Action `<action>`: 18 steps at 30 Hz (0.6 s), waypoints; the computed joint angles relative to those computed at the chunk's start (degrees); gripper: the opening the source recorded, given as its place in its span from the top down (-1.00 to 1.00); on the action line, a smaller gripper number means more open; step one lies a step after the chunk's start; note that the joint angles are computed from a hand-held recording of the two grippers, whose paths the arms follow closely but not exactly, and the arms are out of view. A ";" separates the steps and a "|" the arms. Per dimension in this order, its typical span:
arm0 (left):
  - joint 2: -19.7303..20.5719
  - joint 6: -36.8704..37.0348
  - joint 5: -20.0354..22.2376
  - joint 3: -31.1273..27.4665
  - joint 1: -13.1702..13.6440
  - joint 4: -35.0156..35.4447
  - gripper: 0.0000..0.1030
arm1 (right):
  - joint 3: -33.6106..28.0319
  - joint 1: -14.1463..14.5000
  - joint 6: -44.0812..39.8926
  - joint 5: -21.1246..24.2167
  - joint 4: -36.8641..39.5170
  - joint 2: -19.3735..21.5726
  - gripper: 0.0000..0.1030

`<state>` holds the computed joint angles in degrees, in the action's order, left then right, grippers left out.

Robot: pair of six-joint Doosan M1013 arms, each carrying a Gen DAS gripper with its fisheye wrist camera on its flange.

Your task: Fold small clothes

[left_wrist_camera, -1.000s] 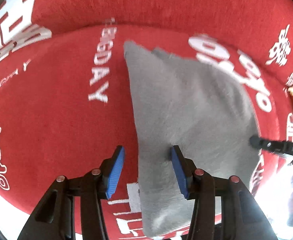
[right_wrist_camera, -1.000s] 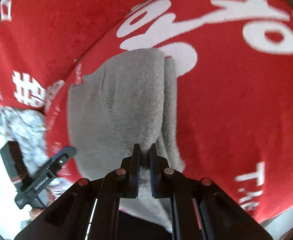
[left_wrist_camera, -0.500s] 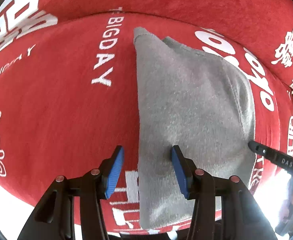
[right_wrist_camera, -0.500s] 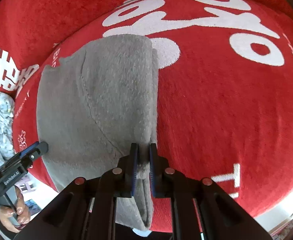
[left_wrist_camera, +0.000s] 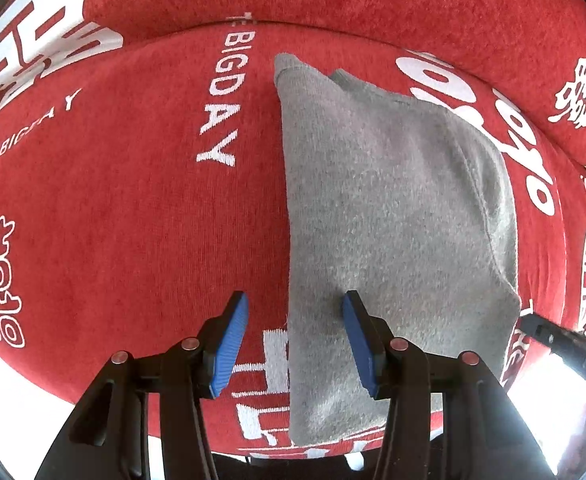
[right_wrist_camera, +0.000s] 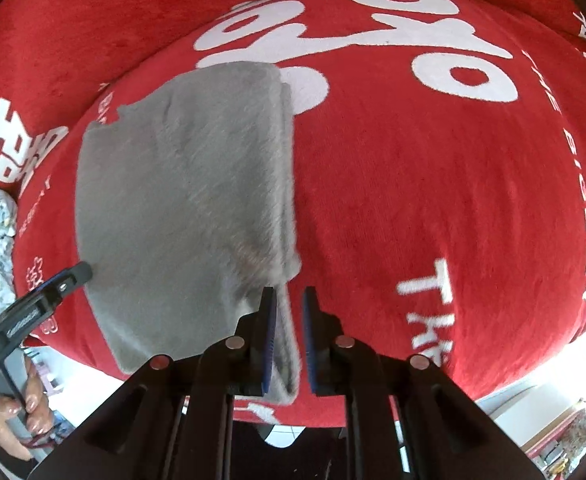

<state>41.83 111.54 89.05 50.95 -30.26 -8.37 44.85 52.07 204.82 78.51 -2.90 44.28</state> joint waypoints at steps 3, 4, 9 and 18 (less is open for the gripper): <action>-0.08 -0.15 0.30 0.06 0.07 0.00 0.02 | -1.67 0.49 -0.73 -0.50 -0.68 0.70 0.72; -0.14 -0.09 0.38 0.09 0.06 0.13 0.02 | -2.24 0.41 -1.44 -0.55 0.17 1.12 0.72; -1.10 0.73 0.39 0.46 0.07 1.65 0.02 | -4.60 0.44 -1.38 0.45 1.61 2.29 0.72; -3.55 2.82 -1.77 1.30 0.13 5.55 -0.63 | -11.82 0.15 -2.06 7.17 -0.66 4.44 0.13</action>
